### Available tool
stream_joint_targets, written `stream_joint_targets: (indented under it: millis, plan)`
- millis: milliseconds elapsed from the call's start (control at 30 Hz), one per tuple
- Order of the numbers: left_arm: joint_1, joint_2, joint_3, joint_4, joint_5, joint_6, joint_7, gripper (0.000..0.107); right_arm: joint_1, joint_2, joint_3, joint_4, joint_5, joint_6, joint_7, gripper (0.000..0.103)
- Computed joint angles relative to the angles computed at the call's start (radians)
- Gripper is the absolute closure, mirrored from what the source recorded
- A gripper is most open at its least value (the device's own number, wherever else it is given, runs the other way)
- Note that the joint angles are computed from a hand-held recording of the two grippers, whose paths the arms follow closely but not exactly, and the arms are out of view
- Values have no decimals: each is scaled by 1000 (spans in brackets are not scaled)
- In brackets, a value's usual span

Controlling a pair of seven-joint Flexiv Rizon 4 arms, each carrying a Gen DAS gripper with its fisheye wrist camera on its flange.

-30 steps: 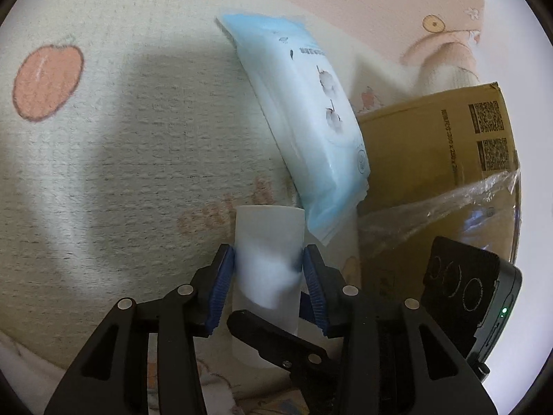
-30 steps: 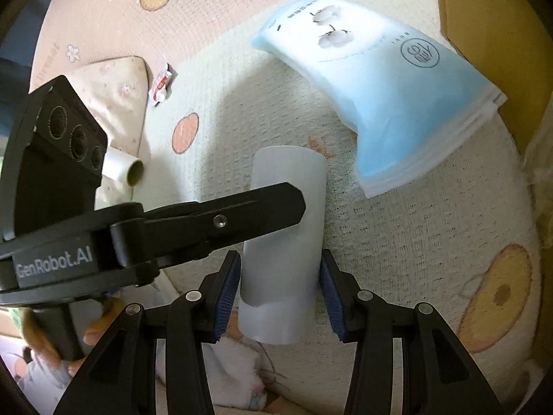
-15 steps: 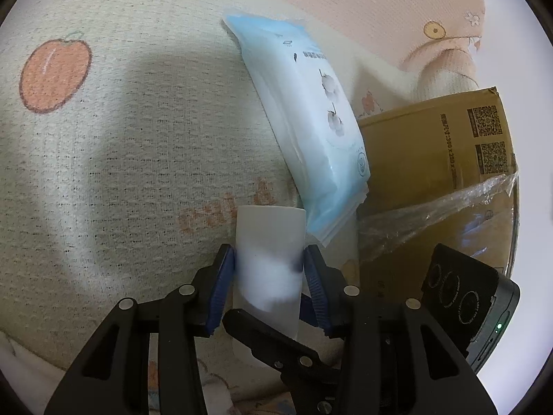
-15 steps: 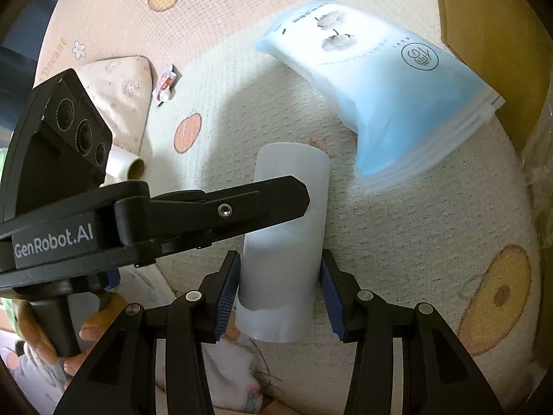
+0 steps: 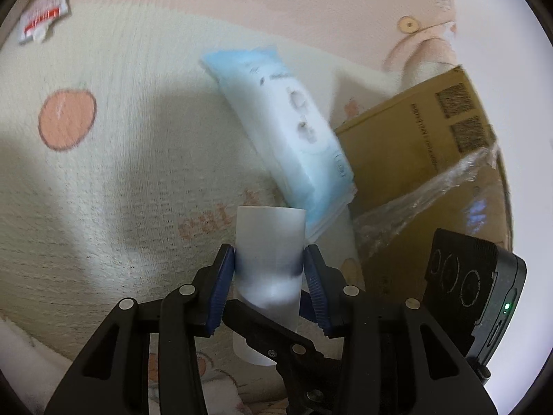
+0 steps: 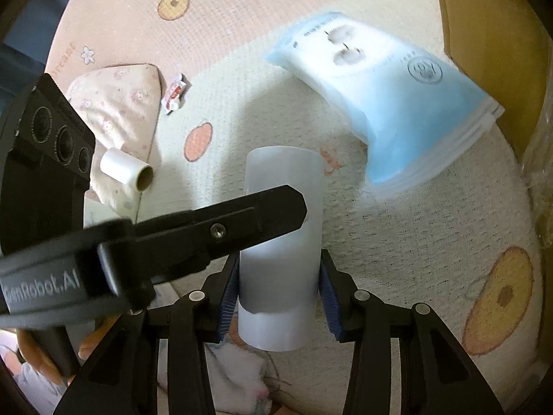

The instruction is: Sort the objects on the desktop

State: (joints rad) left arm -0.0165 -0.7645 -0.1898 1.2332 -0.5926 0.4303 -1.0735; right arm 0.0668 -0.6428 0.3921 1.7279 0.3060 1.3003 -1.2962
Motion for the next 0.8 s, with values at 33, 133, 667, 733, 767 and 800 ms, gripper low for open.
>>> stream_joint_targets:
  millis: [33,133,667,733,767,800]
  plan:
    - [2,11,-4,15,-7,17,14,61,-2,11,6,10,6,28,-11,63]
    - [4,31,-15,44,-33,64,43,61,-27,15,36,5,21,35,-37,63]
    - [-39,-84,24,-114,80,0,-105,61,-19,-15,16,-33,19,-40,-21,63]
    - [-39,-84,23,-119,90,-4,-111,61,-7,-15,1,-38,14,-58,-14,62]
    - [-42,-85,28,-127,101,-17,-121,59,-9,-16,2,-46,16,-74,-15,62]
    - [-40,-87,25,-131,101,-28,-124,57,-10,-18,1,-55,14,-105,-16,61]
